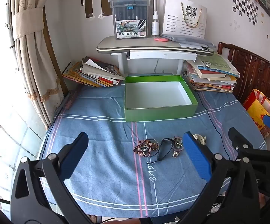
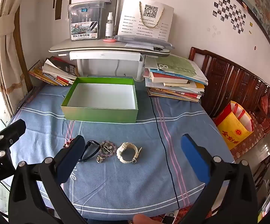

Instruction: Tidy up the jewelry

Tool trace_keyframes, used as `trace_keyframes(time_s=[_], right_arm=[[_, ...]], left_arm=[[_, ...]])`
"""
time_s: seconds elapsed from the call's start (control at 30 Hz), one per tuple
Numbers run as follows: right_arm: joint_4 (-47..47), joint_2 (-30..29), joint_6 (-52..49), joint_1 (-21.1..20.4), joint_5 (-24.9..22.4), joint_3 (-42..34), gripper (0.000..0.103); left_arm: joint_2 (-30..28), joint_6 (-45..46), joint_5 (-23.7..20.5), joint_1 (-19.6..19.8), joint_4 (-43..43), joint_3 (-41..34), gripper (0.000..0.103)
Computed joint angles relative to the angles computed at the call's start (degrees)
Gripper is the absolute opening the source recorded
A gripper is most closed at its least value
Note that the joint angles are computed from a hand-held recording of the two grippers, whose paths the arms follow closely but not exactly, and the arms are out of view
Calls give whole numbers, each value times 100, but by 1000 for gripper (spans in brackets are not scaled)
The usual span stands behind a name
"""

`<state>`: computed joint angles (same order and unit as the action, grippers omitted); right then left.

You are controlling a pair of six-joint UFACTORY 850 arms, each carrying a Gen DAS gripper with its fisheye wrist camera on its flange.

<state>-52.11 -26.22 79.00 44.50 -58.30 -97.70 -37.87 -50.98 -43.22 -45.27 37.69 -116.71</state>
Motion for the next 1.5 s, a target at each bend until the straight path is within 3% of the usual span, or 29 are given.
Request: trace_keyframes(time_s=[0.9, 1.2, 1.27, 1.5], right_arm=[[11, 10, 1, 9, -15, 5, 100], [23, 63, -26, -26, 29, 70, 101], [18, 68, -24, -30, 41, 90, 101], [15, 15, -13, -14, 20, 39, 101]], left_arm=[[29, 55, 6, 25, -78, 29, 99], [154, -210, 141, -19, 87, 393, 99], [-15, -4, 26, 14, -99, 80, 99], [-7, -2, 18, 17, -115, 87, 99]])
